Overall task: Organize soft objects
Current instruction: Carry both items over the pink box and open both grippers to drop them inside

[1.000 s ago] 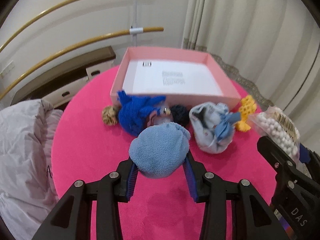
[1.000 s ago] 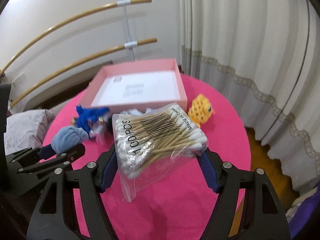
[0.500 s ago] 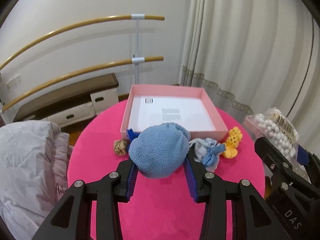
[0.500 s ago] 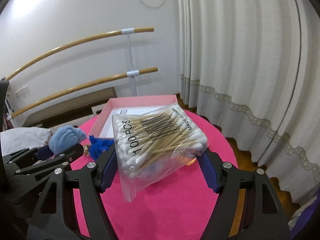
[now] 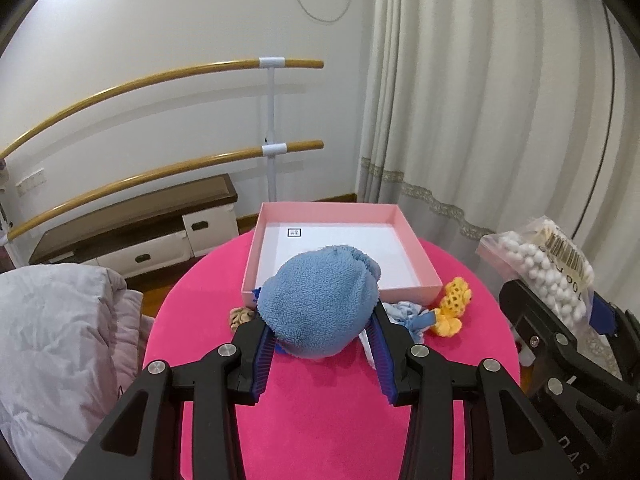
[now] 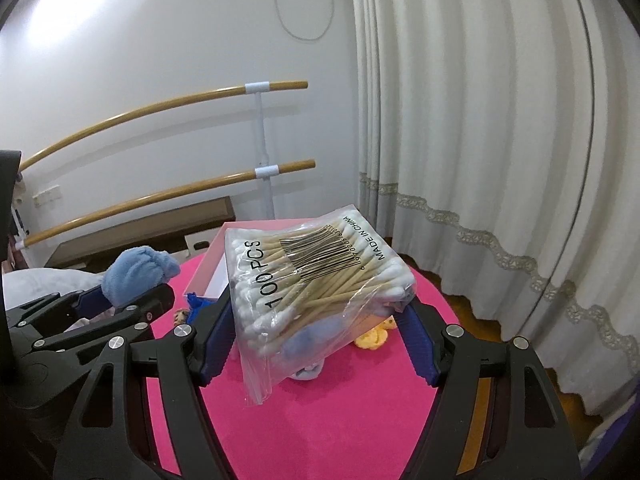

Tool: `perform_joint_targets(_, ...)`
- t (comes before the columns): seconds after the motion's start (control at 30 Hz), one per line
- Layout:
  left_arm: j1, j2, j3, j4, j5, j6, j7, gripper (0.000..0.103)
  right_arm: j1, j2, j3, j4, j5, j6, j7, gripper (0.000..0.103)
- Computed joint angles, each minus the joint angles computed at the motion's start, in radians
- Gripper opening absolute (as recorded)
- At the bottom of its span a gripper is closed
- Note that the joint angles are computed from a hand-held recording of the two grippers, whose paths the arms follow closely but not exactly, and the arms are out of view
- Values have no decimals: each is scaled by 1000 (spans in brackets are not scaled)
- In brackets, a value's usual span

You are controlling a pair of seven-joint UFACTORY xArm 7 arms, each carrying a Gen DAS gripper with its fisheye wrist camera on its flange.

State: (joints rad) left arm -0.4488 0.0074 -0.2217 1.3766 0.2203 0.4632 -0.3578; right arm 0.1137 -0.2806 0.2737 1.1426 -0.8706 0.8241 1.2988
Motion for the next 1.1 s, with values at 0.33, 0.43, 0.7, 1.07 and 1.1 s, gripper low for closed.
perform_joint_targets(0.33,-5,24,4,29,15,9,-11,40,-7,-8,3,-11,-7,-1,7,70)
perform_joint_targets(0.43,-5,34,7,42,0,13,1,40,-6,-1,4,-4,-11,2,8,70)
perform_joint_targets(0.7,-10,75,16,86,-13,30,23,40,-1,5,-4,-2,-5,4,3,70)
perform_joint_targets(1.07,-57,248,50,313,9,120,31,40,8,71,-28,58,-9,13,-5,70)
perform_joint_targets(1.1,-66,276,56,352,14,135,30,40,9,85,-33,70,-10,15,-5,70)
